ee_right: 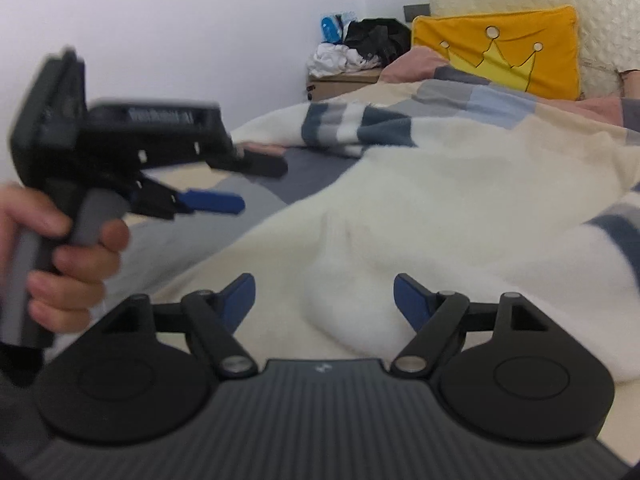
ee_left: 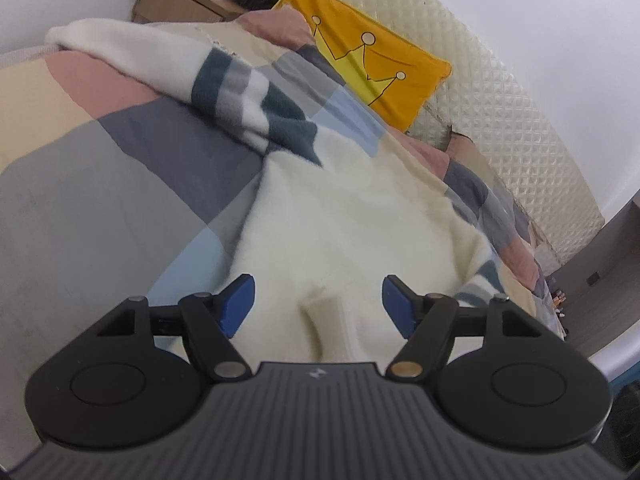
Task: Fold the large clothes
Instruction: 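Lower the blanket corner onto the blanket and open the right gripper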
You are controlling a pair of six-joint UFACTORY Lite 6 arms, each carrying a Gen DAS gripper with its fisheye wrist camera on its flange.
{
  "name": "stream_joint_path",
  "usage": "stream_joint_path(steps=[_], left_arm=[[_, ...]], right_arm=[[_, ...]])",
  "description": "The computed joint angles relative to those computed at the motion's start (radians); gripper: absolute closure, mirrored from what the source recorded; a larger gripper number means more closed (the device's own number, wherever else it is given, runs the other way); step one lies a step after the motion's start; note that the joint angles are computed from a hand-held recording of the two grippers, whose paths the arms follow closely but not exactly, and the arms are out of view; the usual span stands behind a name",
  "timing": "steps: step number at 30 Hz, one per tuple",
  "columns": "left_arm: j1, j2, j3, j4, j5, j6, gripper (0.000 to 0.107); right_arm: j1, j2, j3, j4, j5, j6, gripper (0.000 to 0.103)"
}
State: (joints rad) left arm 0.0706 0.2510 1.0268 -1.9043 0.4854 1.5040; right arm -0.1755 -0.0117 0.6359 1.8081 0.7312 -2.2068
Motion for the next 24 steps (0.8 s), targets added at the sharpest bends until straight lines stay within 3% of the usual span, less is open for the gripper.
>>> stream_joint_path(steps=[5,8,11,14,17,19,22,24], left_arm=[[-0.04,0.048,0.021,-0.02,-0.015,0.011,0.032],[-0.059,0.097,0.049,-0.053,-0.006,0.03,0.033],[-0.064,0.153,0.075,-0.075,0.031,0.016,0.035],[-0.086,0.18,0.098,-0.059,0.0,0.009,0.045],[-0.084,0.182,0.087,-0.084,0.02,0.025,0.056],[-0.075,0.189,0.091,-0.085,0.025,0.01,0.062],[-0.059,0.188,0.088,-0.071,0.03,-0.025,0.065],[-0.047,0.184,0.083,-0.059,0.047,-0.049,0.065]], right_arm=[[-0.122,-0.077,-0.003,-0.034,0.004,0.172,0.025],[-0.119,-0.064,0.033,0.082,-0.097,0.111,0.025],[-0.121,0.078,0.139,0.081,-0.092,0.087,0.025],[-0.123,0.276,0.315,-0.107,-0.051,0.254,0.026],[-0.083,0.388,0.399,-0.11,-0.073,0.249,0.023],[-0.083,0.443,0.438,-0.142,-0.022,0.262,0.024],[-0.1,0.468,0.463,-0.24,0.078,0.305,0.038],[-0.098,0.451,0.46,-0.28,0.1,0.301,0.054]])
